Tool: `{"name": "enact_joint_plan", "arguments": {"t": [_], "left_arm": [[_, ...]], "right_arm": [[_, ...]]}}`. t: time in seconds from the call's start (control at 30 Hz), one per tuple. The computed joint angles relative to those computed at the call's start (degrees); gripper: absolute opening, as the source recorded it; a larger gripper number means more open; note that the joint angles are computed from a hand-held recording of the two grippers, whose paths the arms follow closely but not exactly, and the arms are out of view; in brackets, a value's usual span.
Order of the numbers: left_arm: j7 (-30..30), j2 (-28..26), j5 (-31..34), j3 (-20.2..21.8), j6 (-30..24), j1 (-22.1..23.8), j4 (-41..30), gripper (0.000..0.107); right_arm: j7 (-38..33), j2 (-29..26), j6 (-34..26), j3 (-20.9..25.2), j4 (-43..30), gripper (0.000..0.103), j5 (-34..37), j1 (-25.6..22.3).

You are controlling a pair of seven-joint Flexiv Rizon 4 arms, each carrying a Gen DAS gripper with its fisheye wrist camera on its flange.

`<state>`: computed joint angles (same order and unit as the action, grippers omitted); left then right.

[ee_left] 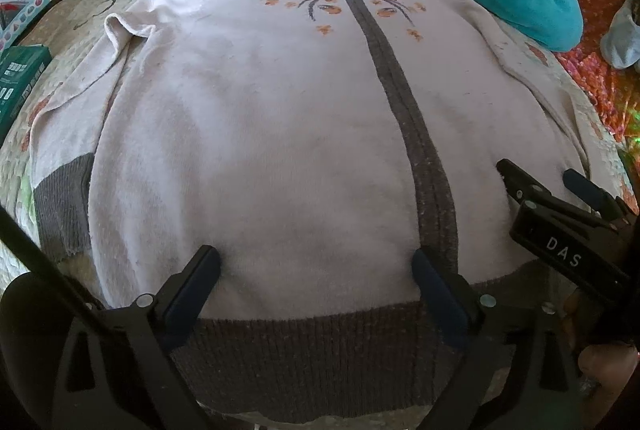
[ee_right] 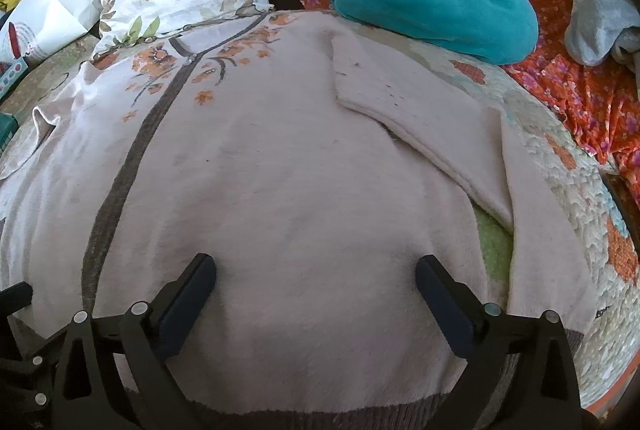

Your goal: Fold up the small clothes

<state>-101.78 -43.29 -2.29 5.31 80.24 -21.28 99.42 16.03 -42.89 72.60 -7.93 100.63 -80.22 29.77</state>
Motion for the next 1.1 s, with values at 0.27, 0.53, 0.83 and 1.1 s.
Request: {"name": "enact_joint_plan", "arguments": {"t": [0.27, 0.53, 0.83, 1.1], "left_arm": [[0.04, -0.07, 0.20, -0.04, 0.13, 0.08, -0.01, 0.099], [0.68, -0.04, 0.05, -0.39, 0.59, 0.47, 0.39, 0.100], [0.58, -0.22, -0.39, -0.11, 0.63, 0.31, 0.31, 0.103], [0.47, -0.30, -0.47, -0.04, 0.84, 0.27, 0.40, 0.103]], "right_arm": [[0.04, -0.07, -0.63, 0.09, -0.09, 0.103, -0.15, 0.15], [0.62, -0.02, -0.79, 0.14, -0.09, 0.103, -1.00, -0.02], [1.24, -0.10, -0.37, 0.45, -0.28, 0.103, -0.75, -0.37], [0.93, -0.13, -1.81, -0.03, -0.24, 0.103, -0.33, 0.78]]}}
